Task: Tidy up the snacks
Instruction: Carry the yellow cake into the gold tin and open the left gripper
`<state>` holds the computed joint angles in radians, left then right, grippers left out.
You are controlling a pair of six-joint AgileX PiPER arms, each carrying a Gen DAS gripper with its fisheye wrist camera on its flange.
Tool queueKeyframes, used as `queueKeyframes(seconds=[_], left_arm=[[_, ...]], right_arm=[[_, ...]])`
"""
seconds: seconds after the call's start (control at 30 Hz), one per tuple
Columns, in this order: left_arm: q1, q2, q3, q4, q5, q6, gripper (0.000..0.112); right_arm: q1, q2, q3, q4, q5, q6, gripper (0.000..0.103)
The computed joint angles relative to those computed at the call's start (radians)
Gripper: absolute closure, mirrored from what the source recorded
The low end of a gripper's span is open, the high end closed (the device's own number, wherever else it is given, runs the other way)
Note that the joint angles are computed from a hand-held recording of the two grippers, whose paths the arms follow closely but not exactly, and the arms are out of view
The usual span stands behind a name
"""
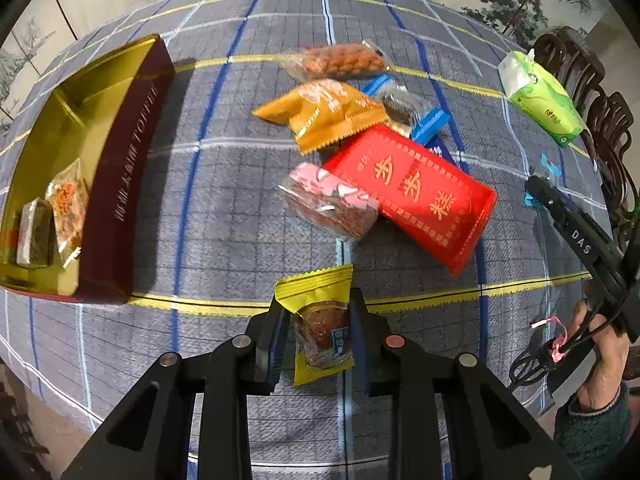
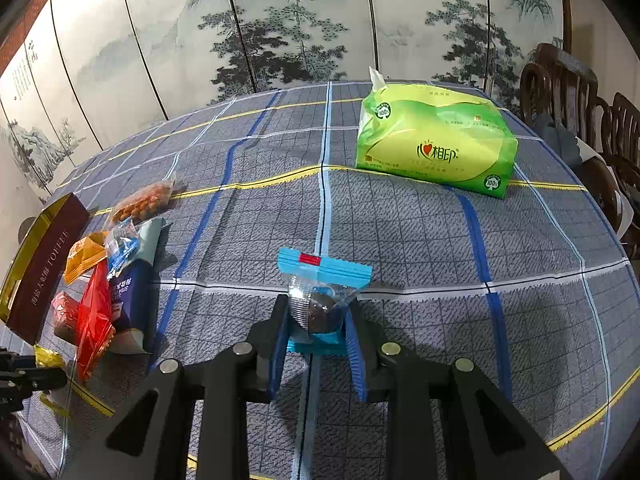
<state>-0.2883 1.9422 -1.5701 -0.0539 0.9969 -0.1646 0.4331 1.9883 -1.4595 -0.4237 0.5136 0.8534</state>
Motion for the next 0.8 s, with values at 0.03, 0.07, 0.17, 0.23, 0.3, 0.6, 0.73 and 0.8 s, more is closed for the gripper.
queueKeyframes(seconds=[0.03,0.07,0.17,0.23,0.3,0.6,0.73,0.8], left_arm=[[0.003,-0.007,-0.001,0.004,-0.001,0.006,0.087],[0.007,-0.014,-0.001,0.008,-0.003,0.012,0.087],[0.030,-0.028,-0.017,0.010,0.004,0.038,0.087],[0.054,-0.047,-0.024,0.021,0.000,0.058,0.087],[0.080,-0.056,-0.041,0.033,0.001,0.074,0.087],[0.264,-0.022,-0.169,0.057,0.048,0.148,0.087],[0.340,0.011,-0.207,0.087,0.052,0.179,0.087],[0.364,0.028,-0.223,0.087,0.060,0.194,0.087]], right_arm=[[0.000,0.000,-0.001,0.001,0.001,-0.001,0.077],[0.000,0.001,-0.002,0.000,0.002,0.000,0.077],[0.000,0.001,-0.001,-0.002,0.002,0.000,0.077],[0.001,0.001,0.000,-0.005,0.003,0.002,0.077],[0.001,0.001,0.000,-0.006,0.003,0.003,0.077],[0.007,0.006,-0.007,-0.025,0.019,0.013,0.077],[0.012,0.009,-0.015,-0.040,0.034,0.021,0.077],[0.014,0.010,-0.019,-0.043,0.040,0.022,0.077]])
